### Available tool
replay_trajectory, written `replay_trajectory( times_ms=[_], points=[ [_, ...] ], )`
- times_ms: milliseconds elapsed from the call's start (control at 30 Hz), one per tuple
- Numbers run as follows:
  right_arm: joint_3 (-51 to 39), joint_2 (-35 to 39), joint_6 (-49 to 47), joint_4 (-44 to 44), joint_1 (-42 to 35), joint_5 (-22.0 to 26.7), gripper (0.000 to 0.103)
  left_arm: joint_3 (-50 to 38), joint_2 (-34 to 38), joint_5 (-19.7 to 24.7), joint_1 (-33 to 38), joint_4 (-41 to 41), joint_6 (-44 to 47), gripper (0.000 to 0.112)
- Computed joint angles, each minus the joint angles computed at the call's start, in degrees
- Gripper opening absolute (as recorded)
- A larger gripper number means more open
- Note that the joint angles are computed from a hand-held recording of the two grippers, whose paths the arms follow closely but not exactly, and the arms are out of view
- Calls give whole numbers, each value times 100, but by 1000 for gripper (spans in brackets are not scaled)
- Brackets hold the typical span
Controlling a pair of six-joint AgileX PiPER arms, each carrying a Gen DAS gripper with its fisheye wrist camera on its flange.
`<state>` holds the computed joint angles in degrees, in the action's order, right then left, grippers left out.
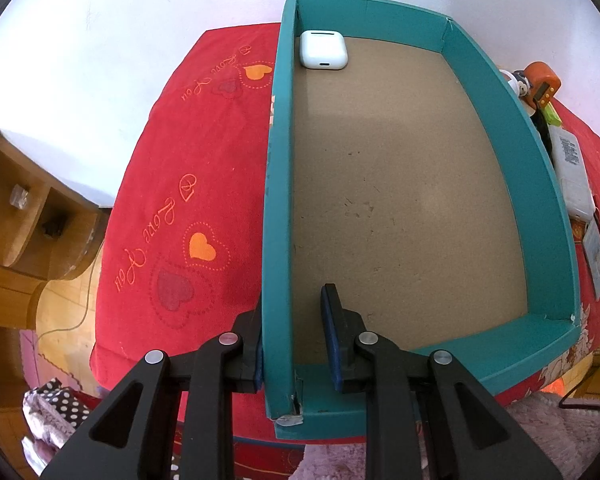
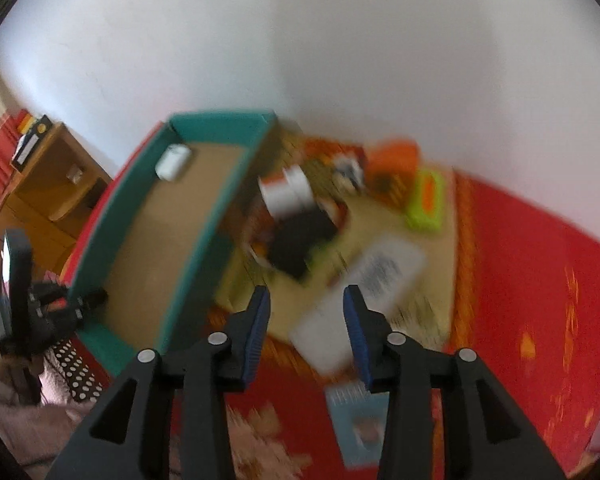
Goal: Organize objects
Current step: 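Open the right tool to release the case and withdraw, then lower the right tool onto the white remote control and grasp it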
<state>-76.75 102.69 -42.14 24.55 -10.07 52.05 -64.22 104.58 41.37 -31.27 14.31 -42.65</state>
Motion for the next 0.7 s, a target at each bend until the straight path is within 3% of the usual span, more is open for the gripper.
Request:
replay_trajectory(
  times_ms=[67,133,300,400,700],
  points=[
    [294,-92,-131,-104,-167,-2,51,79,-69,-18,16,-12,26,24],
    [564,-161,-164,-281,-239,-132,53,45,-43,-14,10,-27,20,24],
    [796,-183,-122,-351,-329,-453,53,63,-124,54,-53,-17,-41,24],
    [668,-69,-242,-122,-414,-236,53,117,-186,52,-59,-28,-55,24],
    [-169,767,600,112,-251,-82,53,314,-315,-74,8,-45,-22,24]
  ],
)
